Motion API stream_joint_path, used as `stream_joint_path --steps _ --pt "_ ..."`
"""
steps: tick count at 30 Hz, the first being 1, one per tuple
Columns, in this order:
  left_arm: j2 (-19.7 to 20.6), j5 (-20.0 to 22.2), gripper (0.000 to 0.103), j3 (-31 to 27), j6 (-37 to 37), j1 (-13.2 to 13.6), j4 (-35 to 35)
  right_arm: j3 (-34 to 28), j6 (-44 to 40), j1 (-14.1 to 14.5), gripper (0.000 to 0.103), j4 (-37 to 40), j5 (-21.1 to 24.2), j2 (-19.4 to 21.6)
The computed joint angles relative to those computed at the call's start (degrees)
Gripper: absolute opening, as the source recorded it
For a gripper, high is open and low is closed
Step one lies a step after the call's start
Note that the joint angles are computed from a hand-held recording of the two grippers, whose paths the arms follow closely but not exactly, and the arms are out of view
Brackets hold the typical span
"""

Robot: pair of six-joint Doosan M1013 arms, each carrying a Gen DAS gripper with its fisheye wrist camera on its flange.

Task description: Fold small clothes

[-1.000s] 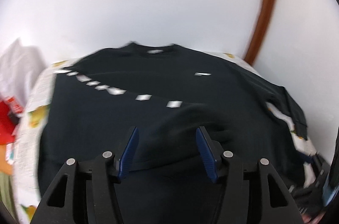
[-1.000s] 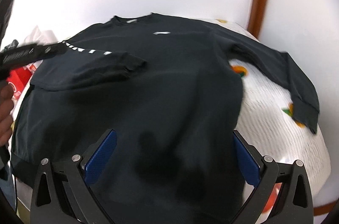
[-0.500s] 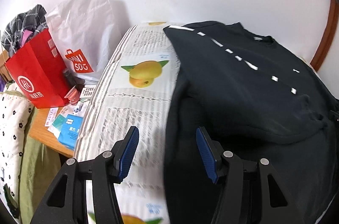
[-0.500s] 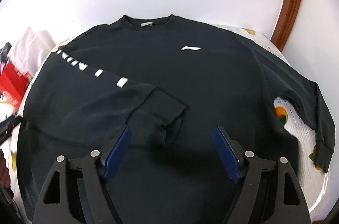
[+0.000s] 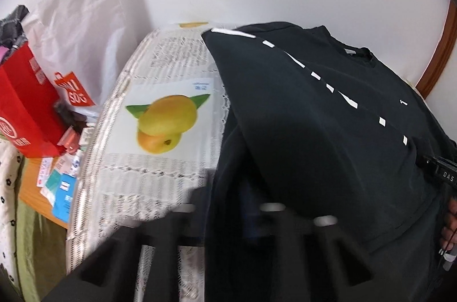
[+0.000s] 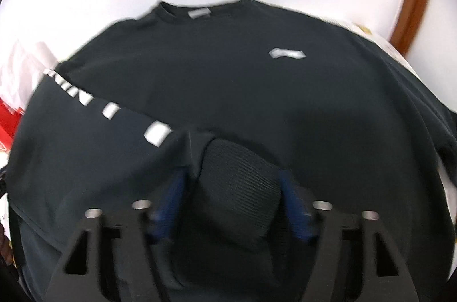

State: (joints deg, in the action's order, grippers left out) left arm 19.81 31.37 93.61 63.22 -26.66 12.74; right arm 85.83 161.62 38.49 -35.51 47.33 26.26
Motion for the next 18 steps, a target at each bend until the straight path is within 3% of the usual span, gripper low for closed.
stream_joint_path --steps 2,7,11,15,18 --pt "0.20 -0.06 0.007 -0.08 -1.46 0.14 -0.14 -0.06 -1.28 -0.20 0.018 -0.61 -2.53 -0.38" --pt "-0.02 0.08 0.006 0.25 -2.29 0.03 1.31 1.09 6.77 0.23 0.016 -13.29 -3.77 -3.22" --pt "-0.12 0.30 0.006 0.34 -2.75 0.24 0.68 1.93 13.37 -0.52 0.016 -20.87 1.35 -5.49" --pt "-0.24 0.28 0.006 0.58 -3.29 0.20 1.01 2.81 15.28 -2.58 0.016 -21.26 6.45 -6.16" --pt "-0.10 1.00 0.006 0.30 -4.85 -0.16 2.76 4.31 12.90 -4.55 0.016 -16.49 5.02 -6.41"
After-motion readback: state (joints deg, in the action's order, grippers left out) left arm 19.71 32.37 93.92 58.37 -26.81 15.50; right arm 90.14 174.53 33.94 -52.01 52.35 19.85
